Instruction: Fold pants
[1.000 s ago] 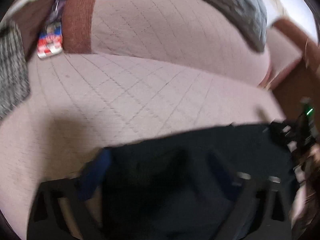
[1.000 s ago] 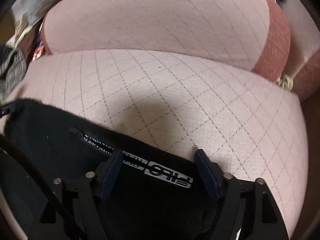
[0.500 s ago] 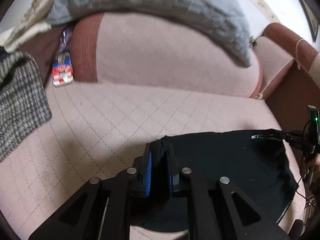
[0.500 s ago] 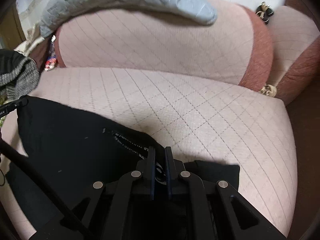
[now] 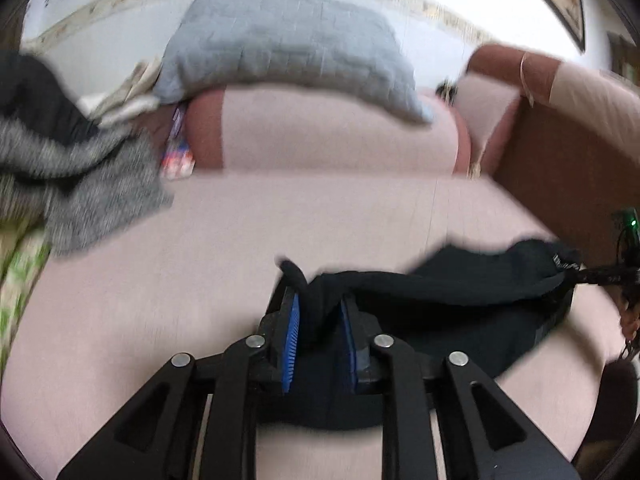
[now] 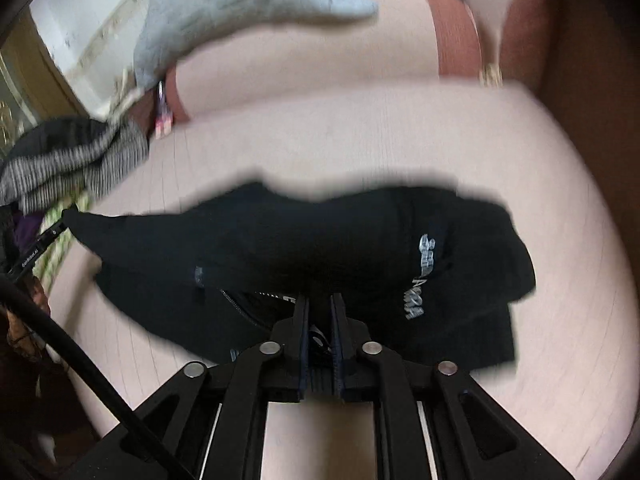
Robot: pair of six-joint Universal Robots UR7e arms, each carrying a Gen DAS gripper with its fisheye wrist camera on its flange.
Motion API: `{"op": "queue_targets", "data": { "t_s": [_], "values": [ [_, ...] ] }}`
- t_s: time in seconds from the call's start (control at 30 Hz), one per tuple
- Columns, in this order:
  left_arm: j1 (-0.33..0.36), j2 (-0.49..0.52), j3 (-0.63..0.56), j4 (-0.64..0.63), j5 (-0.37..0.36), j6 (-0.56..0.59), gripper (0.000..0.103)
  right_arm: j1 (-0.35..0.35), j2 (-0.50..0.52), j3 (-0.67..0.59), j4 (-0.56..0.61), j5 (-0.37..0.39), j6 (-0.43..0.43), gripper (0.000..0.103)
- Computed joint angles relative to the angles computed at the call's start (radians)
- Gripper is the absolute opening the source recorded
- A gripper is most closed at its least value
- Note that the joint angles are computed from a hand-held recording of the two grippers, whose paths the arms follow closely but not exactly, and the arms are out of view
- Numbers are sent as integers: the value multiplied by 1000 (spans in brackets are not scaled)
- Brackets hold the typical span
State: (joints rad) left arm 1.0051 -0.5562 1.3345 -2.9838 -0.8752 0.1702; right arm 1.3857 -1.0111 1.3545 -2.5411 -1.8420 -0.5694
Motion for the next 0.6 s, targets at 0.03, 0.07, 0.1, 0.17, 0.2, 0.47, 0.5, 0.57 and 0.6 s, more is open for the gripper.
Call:
{"op": "queue_targets", "data": {
  "t_s": [0.03, 0.07, 0.1, 0.17, 0.2, 0.47, 0.5, 0.57, 0.6],
  "values": [
    [4, -23, 45, 21, -4, -45, 21, -8, -15, 42, -19, -28, 3, 20],
    [11, -54, 96, 60, -8, -113, 22, -19, -32, 78, -34, -37, 16, 20],
    [12, -69, 126, 71, 3, -150, 22, -32, -54, 111, -40, -23, 48, 21],
    [12, -104, 192, 61, 33, -213, 22, -53, -90, 152, -61, 14, 114, 21],
    [14, -127, 224, 50, 30, -248, 23, -64, -108, 166, -68, 44, 142, 23],
    [43, -147, 196, 30, -71, -390, 50, -64, -173, 228, -172, 71, 210, 42],
    [46, -129, 162, 52, -77, -385, 50, -57, -179, 246, -186, 63, 203, 42],
    [49, -80, 79, 111, -67, -362, 50, -45, -163, 235, -187, 51, 190, 42],
    [52, -46, 21, 154, -63, -350, 50, -41, -164, 243, -192, 44, 181, 42]
  ]
}}
